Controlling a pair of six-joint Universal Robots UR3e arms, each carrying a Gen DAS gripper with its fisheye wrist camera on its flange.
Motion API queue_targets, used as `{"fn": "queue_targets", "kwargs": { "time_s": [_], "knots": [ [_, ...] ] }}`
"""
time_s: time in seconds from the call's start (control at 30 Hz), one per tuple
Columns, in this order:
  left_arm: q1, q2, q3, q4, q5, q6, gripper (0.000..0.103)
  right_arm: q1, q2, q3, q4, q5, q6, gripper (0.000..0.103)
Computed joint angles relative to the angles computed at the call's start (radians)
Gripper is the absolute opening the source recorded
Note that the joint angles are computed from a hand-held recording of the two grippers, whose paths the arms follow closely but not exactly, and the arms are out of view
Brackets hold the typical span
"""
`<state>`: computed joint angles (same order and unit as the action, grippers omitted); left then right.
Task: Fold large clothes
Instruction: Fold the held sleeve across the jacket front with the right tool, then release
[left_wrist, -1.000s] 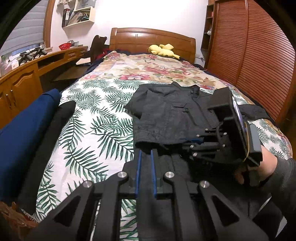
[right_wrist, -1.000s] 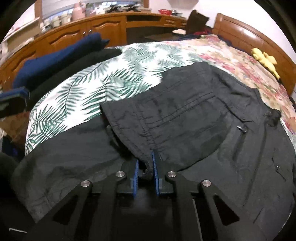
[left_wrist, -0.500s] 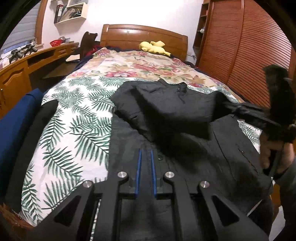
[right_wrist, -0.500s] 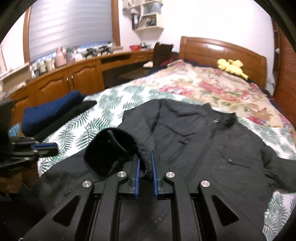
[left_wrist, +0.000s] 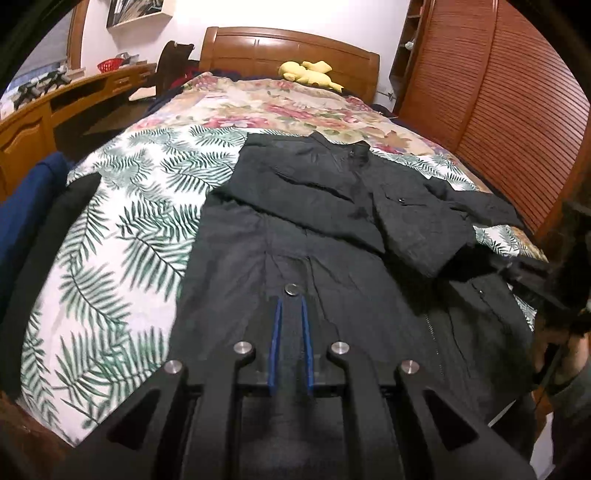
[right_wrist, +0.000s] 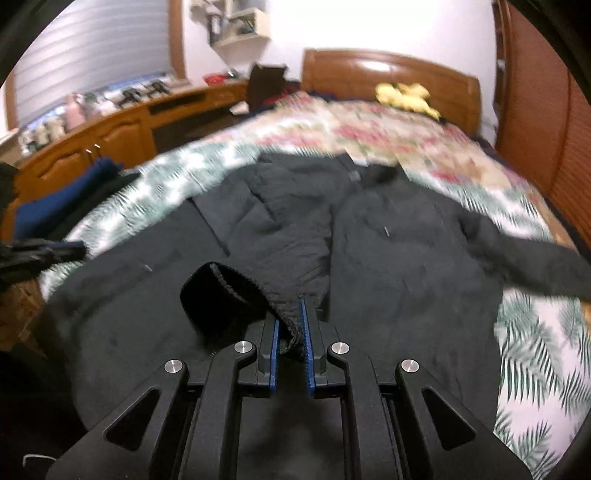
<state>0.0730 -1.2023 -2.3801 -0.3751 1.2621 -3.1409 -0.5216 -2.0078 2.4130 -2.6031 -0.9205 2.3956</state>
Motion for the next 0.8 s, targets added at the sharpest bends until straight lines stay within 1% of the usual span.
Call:
{"fn": "queue_targets", "kwargs": {
  "time_s": [0.03, 0.1, 0.2, 0.3, 0.4, 0.5, 0.57, 0.6, 0.67, 0.7, 0.73, 0.8],
  "knots": [
    [0.001, 0.002, -0.013, 0.013, -0.004, -0.006, 0.008, -0.001, 0.022, 0.012, -0.024, -0.012, 0.000, 0.008],
    [-0.019, -0.016, -0.022, 0.044, 0.013, -0.023, 0.008, -0.022, 0.039, 0.024, -0.029, -0.007, -0.023, 0.009],
    [-0.076, -0.066, -0.017, 0.099, 0.074, -0.043, 0.008, -0.032, 0.025, 0.051, -0.044, -0.007, -0.038, 0.011],
    [-0.098, -0.093, -0.017, 0.123, 0.075, -0.045, 0.008, -0.022, -0.002, 0.069, -0.051, -0.021, -0.051, 0.012],
    [-0.111, -0.104, -0.025, 0.151, 0.070, -0.040, 0.008, -0.017, -0.031, 0.079, -0.049, -0.026, -0.063, 0.016],
    [-0.135, -0.109, -0.030, 0.189, 0.092, -0.036, 0.008, -0.024, -0.085, 0.087, -0.020, 0.002, -0.077, 0.027],
    [-0.144, -0.108, -0.024, 0.190, 0.102, -0.033, 0.008, -0.022, -0.110, 0.089, -0.016, 0.013, -0.075, 0.043],
    [-0.146, -0.106, -0.023, 0.192, 0.107, -0.028, 0.008, -0.022, -0.127, 0.086, -0.001, 0.030, -0.080, 0.045],
    [-0.158, -0.100, -0.014, 0.187, 0.130, -0.008, 0.008, 0.016, -0.111, 0.067, -0.008, 0.027, -0.064, 0.053],
    [-0.156, -0.088, -0.009, 0.170, 0.128, 0.003, 0.008, 0.047, -0.084, 0.055, -0.034, 0.009, -0.043, 0.054],
    [-0.145, -0.069, -0.011, 0.157, 0.106, 0.013, 0.008, 0.080, -0.051, 0.045, -0.063, -0.007, -0.027, 0.057],
    [-0.137, -0.045, -0.017, 0.154, 0.098, 0.016, 0.008, 0.144, 0.027, 0.022, -0.122, -0.043, -0.005, 0.059]
  ]
}}
